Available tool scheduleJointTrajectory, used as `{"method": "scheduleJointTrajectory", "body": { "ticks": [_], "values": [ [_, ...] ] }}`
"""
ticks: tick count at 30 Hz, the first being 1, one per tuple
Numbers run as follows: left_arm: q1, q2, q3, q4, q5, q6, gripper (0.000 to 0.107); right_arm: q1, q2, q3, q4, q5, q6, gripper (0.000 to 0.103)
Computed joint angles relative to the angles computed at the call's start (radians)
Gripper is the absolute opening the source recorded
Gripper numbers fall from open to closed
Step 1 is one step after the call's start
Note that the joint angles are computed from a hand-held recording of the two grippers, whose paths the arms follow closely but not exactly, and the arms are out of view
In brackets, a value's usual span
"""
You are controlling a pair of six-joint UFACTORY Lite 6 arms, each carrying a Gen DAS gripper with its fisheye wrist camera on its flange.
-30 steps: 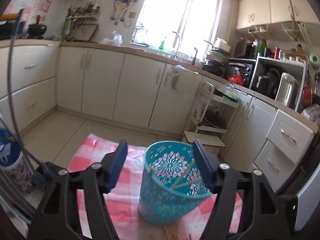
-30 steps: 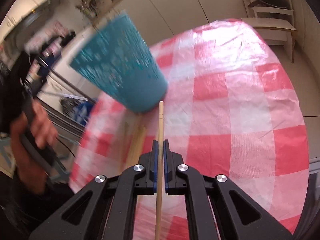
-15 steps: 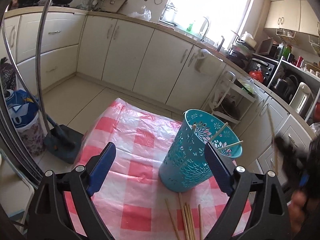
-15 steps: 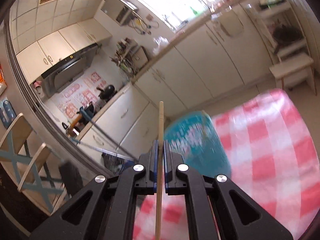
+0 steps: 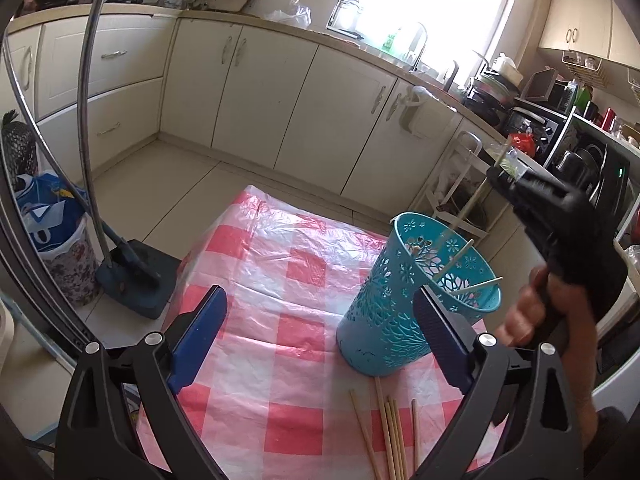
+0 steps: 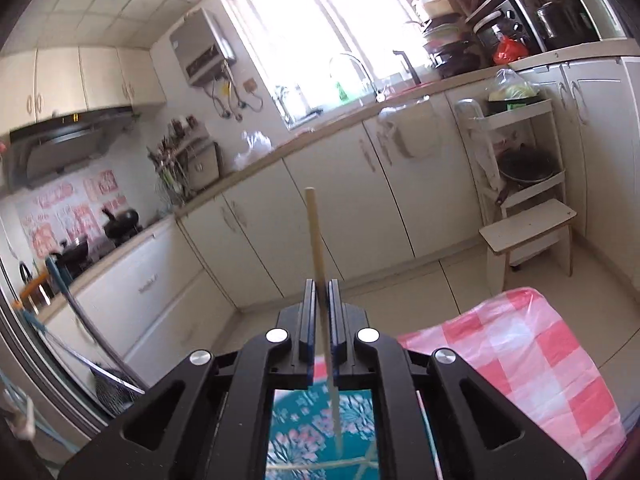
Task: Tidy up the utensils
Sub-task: 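Lift the gripped stick over the bin and open the right tool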
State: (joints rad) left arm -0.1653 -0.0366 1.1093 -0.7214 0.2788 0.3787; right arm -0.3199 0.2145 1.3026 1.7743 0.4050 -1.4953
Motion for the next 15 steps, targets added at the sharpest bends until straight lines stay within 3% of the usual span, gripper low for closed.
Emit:
{"method": "scheduleJointTrajectory", "body": {
  "ticks": [3,5,9,11,15],
  "values": [
    [0.0,0.007,0.004,0.017,0.01,-0.012,0.09,-0.01,-0.076,-0.111,-0.047,0.024,-0.023,0.02],
    [-0.006,0.005,0.001,0.035,0.015,-0.022,0.091,-0.044,-0.191,-0.227,-0.08,0.062,-0.049,0.022],
    [-0.011,0.004,-0.011,0.067,0.026,-0.031,0.091,-0.238,-0.539,-0.546,-0.267,0.248,-0.026,0.036],
    [-0.009,0.011,-0.013,0.083,0.04,-0.042,0.091,-0.342,-0.645,-0.678,-0.401,0.334,-0.001,0.037],
    [-0.007,0.018,-0.037,0.114,0.049,-0.065,0.091,-0.479,-0.617,-0.853,-0.6,0.338,-0.014,0.037]
  ]
}}
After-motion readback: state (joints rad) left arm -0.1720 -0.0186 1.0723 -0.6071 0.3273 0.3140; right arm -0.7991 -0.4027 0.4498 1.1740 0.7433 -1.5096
